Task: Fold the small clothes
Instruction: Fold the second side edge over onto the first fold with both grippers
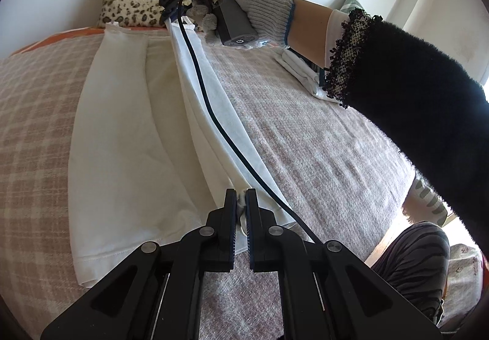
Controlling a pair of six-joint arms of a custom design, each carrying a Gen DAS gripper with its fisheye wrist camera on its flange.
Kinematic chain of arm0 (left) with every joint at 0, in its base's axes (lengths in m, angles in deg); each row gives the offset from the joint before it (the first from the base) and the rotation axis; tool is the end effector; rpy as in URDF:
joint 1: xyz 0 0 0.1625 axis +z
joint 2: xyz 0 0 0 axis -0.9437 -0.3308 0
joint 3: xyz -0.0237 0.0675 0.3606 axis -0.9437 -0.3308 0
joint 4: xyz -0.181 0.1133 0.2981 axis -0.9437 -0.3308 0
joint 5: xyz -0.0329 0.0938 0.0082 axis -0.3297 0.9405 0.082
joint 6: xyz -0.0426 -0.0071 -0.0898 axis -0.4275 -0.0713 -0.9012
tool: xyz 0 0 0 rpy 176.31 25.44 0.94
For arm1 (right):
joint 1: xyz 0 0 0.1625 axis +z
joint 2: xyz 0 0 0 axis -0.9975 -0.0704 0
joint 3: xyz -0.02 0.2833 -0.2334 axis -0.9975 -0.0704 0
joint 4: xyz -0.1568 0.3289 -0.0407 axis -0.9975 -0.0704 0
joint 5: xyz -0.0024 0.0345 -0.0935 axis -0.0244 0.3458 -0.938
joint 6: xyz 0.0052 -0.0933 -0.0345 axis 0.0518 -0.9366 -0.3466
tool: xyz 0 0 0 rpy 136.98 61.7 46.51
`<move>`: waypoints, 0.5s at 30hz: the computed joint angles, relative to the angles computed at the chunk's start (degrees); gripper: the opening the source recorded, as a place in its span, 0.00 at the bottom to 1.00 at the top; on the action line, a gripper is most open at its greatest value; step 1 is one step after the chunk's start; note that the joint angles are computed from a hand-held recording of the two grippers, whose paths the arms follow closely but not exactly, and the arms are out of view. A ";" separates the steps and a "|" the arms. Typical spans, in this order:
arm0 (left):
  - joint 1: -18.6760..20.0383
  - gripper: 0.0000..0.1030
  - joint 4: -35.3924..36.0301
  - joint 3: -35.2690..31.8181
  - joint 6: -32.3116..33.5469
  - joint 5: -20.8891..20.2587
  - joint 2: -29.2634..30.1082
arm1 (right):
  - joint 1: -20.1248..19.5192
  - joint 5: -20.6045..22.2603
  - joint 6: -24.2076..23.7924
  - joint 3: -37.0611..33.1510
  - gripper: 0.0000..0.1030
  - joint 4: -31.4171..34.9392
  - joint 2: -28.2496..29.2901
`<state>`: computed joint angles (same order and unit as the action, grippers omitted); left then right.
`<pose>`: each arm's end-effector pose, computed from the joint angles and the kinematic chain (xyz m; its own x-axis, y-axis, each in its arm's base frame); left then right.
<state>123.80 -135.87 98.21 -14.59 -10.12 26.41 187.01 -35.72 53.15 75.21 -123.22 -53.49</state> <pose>-0.1710 -0.4935 0.0820 -0.7728 0.5743 -0.2701 0.6327 0.7307 -0.2565 0.2251 -0.7551 0.0717 -0.7817 -0.1022 0.6152 -0.3995 0.8396 -0.3681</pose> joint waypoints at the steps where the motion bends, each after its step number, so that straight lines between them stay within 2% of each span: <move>1: 0.21 0.04 0.23 -0.04 -0.14 0.04 0.01 | 0.21 -0.35 -0.36 -1.09 0.07 0.58 0.85; 8: 1.24 0.04 1.75 -0.41 -1.20 -0.15 -0.11 | 1.15 -2.87 -2.22 -10.08 0.07 5.53 7.45; 15: 1.58 0.04 1.87 -0.24 -1.13 0.60 -0.28 | 1.12 -4.29 -1.83 -17.17 0.08 9.82 11.78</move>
